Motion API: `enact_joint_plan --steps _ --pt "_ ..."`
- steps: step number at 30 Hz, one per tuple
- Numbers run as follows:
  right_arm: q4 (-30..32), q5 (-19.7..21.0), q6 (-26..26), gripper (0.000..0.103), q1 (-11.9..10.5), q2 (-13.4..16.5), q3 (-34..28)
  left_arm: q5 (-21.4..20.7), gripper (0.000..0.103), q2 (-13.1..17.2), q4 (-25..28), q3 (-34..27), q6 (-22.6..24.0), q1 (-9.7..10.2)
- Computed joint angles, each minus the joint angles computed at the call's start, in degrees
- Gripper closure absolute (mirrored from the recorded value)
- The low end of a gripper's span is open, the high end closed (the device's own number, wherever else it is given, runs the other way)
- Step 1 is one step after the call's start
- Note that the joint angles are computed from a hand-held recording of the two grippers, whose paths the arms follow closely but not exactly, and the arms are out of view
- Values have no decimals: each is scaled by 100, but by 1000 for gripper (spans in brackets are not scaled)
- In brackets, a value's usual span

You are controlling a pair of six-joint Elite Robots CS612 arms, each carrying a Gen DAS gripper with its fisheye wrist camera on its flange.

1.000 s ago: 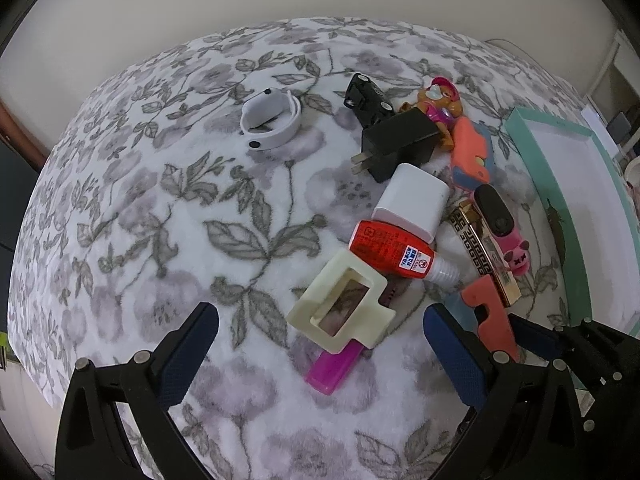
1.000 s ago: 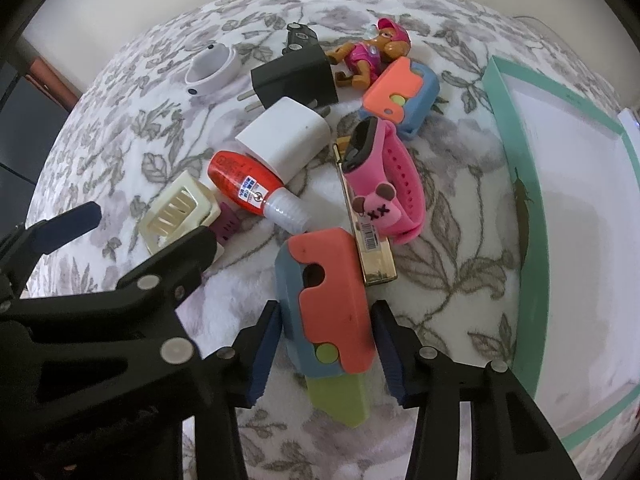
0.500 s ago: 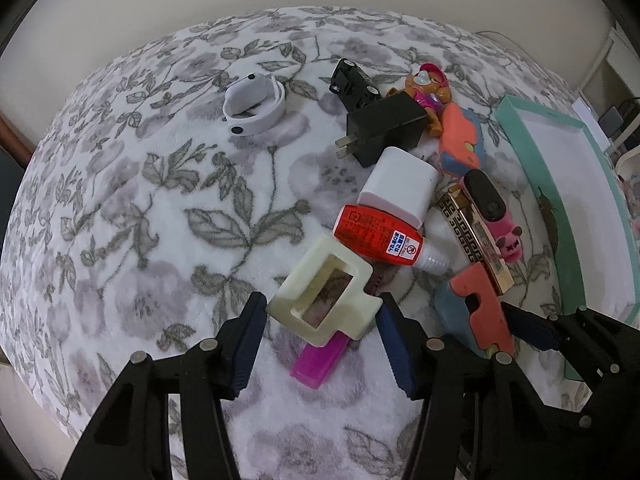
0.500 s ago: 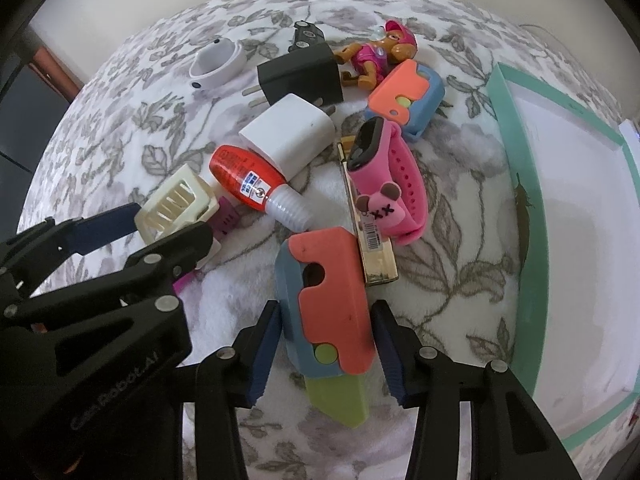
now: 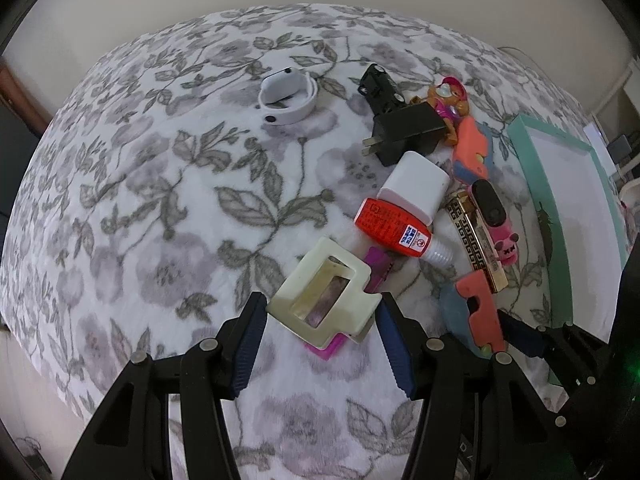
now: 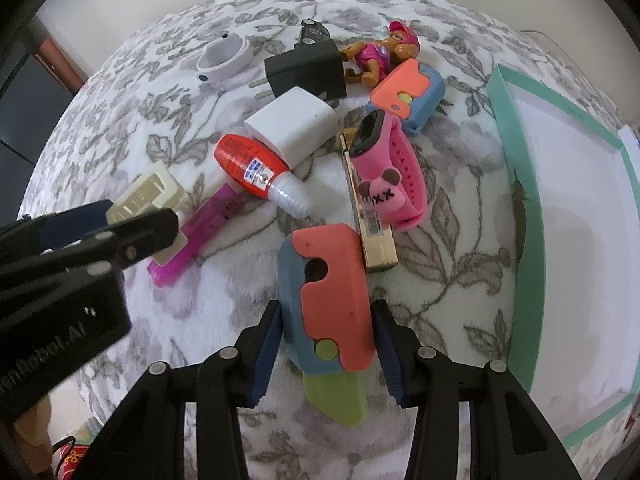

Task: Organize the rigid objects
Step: 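Close the right gripper on the toy knife while the left gripper grasps the cream clip, then carry the toy knife and cream clip into the white tray with both tools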

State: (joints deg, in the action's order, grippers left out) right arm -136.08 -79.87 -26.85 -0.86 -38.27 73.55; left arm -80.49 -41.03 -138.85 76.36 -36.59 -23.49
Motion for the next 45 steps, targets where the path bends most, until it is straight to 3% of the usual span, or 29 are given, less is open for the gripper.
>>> enact_joint_plan --steps 5,21,34,43,45 --pt "164 225 83 56 -105 -24 49 -132 45 -81 -20 105 -200 -3" --pt "537 900 34 57 -310 -259 192 379 45 -392 157 243 -704 -130" --pt "733 1420 98 57 -475 -400 190 623 45 -523 62 280 -811 -213" --pt "-178 1907 613 57 -653 -563 362 691 45 -679 -454 298 -848 -256" --pt "-845 1676 839 57 -668 -612 471 756 45 -696 -554 256 -794 -287"
